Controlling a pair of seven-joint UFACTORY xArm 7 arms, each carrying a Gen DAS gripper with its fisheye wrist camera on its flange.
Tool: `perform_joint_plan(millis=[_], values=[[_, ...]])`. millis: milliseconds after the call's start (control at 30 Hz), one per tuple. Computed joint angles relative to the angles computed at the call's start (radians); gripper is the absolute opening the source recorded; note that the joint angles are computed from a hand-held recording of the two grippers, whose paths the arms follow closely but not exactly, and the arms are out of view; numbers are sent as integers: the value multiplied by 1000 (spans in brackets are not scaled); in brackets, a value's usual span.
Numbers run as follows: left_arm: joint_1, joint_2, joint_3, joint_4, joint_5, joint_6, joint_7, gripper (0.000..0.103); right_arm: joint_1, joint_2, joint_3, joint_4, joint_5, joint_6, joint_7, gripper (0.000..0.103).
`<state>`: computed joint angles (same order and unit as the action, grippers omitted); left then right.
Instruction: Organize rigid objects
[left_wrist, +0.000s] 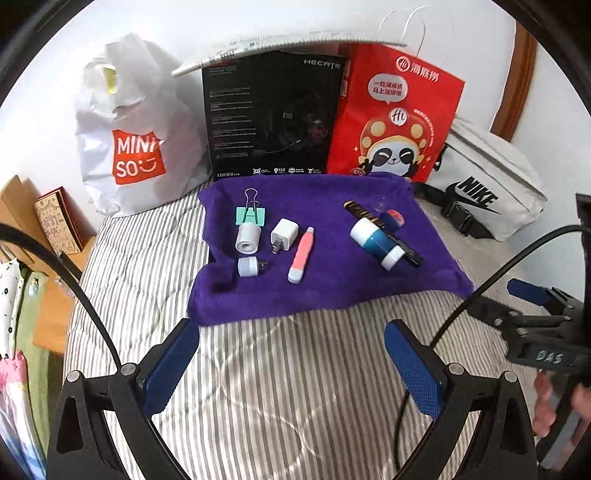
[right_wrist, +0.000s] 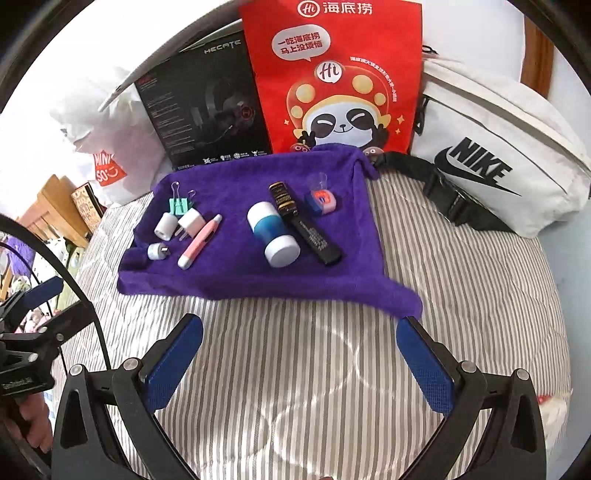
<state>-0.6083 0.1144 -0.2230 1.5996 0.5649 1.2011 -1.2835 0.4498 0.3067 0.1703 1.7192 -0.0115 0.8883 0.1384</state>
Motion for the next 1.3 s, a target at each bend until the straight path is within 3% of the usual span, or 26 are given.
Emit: perform_joint_plan(millis=[200, 667, 1300], values=[[-54, 4, -22, 45, 57, 135, -61, 102, 17, -102, 1, -120, -61, -41, 38, 103], [-78, 23, -22, 68, 61, 137, -65, 102, 3, -191, 15, -232, -123, -112, 84, 103], [-91, 37, -9, 84, 42, 143, -34, 102, -6, -196, 18, -233, -150, -107, 104, 103]])
